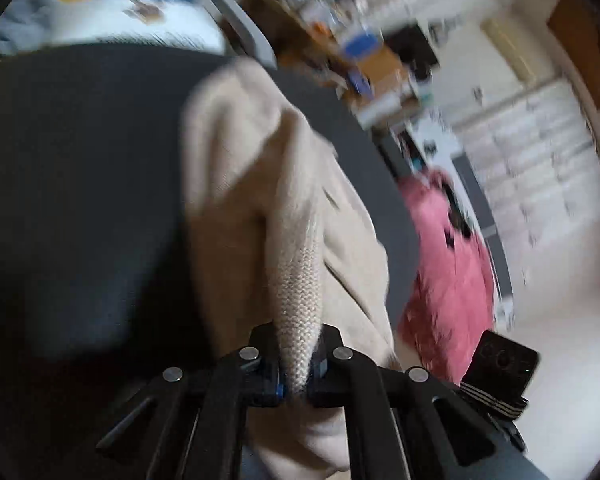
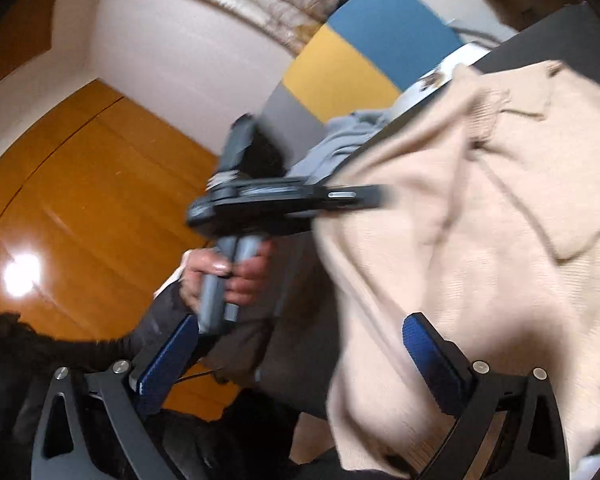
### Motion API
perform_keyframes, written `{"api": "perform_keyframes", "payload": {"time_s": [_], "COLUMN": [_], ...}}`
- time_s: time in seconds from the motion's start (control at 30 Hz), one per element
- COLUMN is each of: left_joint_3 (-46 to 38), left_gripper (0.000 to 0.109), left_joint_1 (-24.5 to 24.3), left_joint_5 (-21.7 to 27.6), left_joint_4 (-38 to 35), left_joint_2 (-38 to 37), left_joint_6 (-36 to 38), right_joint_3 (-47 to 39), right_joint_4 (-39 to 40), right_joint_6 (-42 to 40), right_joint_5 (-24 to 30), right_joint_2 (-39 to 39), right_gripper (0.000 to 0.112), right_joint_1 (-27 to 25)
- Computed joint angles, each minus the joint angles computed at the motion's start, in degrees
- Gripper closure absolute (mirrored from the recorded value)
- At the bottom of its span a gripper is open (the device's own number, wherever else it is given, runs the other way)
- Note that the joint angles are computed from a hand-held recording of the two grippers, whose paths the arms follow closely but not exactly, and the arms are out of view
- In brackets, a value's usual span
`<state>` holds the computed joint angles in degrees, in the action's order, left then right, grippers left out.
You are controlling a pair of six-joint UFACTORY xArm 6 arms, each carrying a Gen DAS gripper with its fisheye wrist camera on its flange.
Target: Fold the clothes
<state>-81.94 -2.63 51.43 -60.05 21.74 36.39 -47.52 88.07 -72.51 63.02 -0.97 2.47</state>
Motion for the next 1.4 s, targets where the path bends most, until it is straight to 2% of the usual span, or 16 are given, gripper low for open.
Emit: {"api": "perform_keyframes", "payload": {"time_s": [0.2, 0.43, 0.53, 0.67, 0.8, 0.87, 0.9, 0.93, 1.0, 1.1, 1.13, 1.2, 1.27, 1.3, 1.33, 1.4], "left_joint_3": [10.0, 18.0, 19.9, 22.3, 30.5, 34.9, 35.7, 36.3, 37.0, 37.8, 38.2, 41.0, 42.0, 42.2, 42.7, 43.3], "left_gripper": [0.103, 0.104, 0.103, 0.094, 0.088, 0.086, 0.084, 0.082, 0.082, 0.082, 0.082, 0.082, 0.082, 0.082, 0.082, 0.082], "left_joint_1": [12.4, 29.1, 34.8, 38.1, 35.7, 32.3, 30.4, 29.2, 26.1, 20.2, 18.2, 13.3, 9.3, 7.5, 6.5, 4.7], "left_joint_5": [-3.6, -9.3, -13.8, -24.0, -36.4, -43.2, -43.1, -40.6, -35.1, -31.8, -30.8, -28.9, -26.9, -26.0, -25.7, -24.7], "left_joint_4": [-4.9, -0.3, 5.6, 23.4, 22.0, 15.6, 10.4, 6.2, -1.3, -2.0, -1.8, 0.2, 5.1, 7.8, 11.9, 19.8], "left_joint_2": [-9.0, -13.8, -13.6, -12.8, -20.1, -24.6, -26.5, -28.3, -29.9, -29.1, -28.8, -30.2, -30.6, -30.6, -30.6, -30.3], "left_joint_6": [4.9, 3.5, -1.6, -20.1, -20.0, -11.8, -5.8, 0.2, 12.2, 18.8, 20.1, 20.7, 18.6, 17.1, 13.8, 7.4], "right_joint_3": [0.9, -1.9, -3.0, -8.4, -13.7, -16.1, -16.9, -16.3, -17.8, -18.7, -19.3, -19.8, -20.5, -21.7, -23.3, -27.9], "right_joint_4": [0.8, -4.7, -7.1, -10.6, -15.6, -17.9, -18.8, -19.7, -19.7, -20.0, -21.0, -23.3, -33.3, -39.3, -42.9, -42.9], "right_joint_6": [3.6, 9.9, 12.4, 16.0, 21.1, 23.5, 24.7, 24.7, 25.5, 24.1, 24.1, 24.8, 30.6, 34.0, 37.9, 39.3], "right_joint_5": [-6.6, -14.8, -19.1, -20.1, -22.2, -21.9, -21.6, -20.8, -13.3, -6.9, -7.8, -12.0, -21.7, -24.4, -24.7, -19.6], "right_joint_2": [-0.1, 2.8, 3.0, 7.5, 11.7, 13.8, 14.6, 14.1, 14.6, 13.1, 12.4, 10.8, 11.0, 12.6, 14.4, 18.6], "right_gripper": [0.009, 0.009, 0.009, 0.009, 0.009, 0.009, 0.009, 0.009, 0.009, 0.009, 0.009, 0.009, 0.009, 0.009, 0.009, 0.009], "right_joint_1": [-1.1, 3.0, 6.2, 10.3, 14.6, 16.0, 16.3, 16.2, 14.8, 13.2, 12.5, 11.9, 12.9, 12.5, 12.3, 10.5]}}
